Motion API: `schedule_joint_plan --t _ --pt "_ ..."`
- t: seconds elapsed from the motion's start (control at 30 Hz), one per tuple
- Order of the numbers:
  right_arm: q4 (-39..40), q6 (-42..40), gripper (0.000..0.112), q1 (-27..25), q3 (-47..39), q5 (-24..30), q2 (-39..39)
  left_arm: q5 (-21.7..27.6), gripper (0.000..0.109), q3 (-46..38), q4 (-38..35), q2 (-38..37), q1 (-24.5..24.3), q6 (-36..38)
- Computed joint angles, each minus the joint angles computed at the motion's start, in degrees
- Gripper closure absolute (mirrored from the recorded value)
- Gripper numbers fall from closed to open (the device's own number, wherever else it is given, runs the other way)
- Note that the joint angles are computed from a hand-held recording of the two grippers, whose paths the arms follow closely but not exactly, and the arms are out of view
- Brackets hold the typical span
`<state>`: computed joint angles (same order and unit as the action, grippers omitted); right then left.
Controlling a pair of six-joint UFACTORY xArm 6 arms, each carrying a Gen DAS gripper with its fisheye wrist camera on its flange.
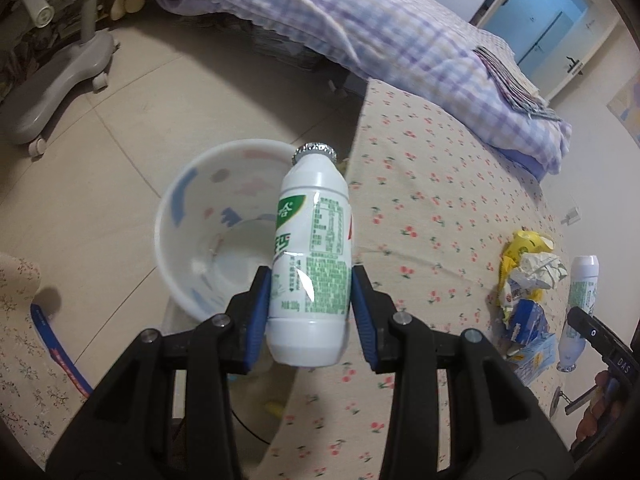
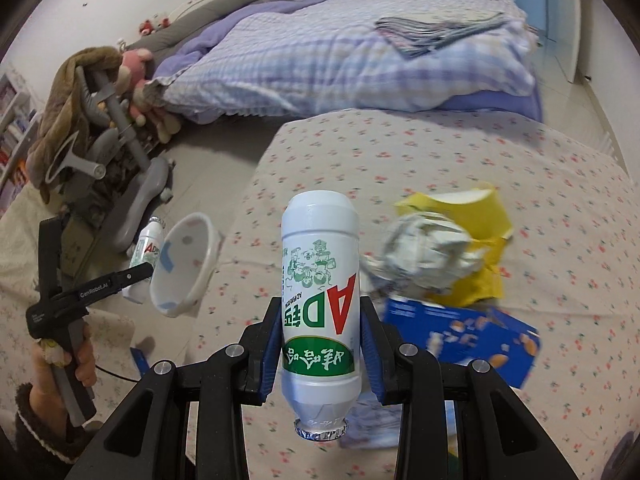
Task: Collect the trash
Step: 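Carry both bottles over the white bin and open both tools to drop them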
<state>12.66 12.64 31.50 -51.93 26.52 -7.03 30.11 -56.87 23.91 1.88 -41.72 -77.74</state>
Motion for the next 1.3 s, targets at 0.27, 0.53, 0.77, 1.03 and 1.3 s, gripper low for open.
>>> schedule_joint_plan --t 0.27,0.53,0.77,1.03,1.3 --pt "2.19 -0.65 0.075 4.73 -11.24 1.15 11.75 -0.02 0.067 6.92 -0.5 -4.98 2.32 -1.69" --pt "2.95 -0.75 0.075 7.01 -19.57 3.3 20.18 -3.1 0.067 9.83 -1.83 -5.93 4.1 -0.05" --pt "2.68 0.03 0.075 7.96 -22.97 4.7 23.75 -4.75 0.067 10.75 -1.99 -5.73 5.31 0.94" --pt "1.89 1.08 0.075 8.45 -23.66 5.08 24.29 -6.65 0.067 11.24 -1.8 -5.42 5.92 1.86" --pt "2.8 0.36 0.075 8.74 -24.24 4.63 24.55 0.91 0.021 9.76 2.02 -6.62 4.93 -3.56"
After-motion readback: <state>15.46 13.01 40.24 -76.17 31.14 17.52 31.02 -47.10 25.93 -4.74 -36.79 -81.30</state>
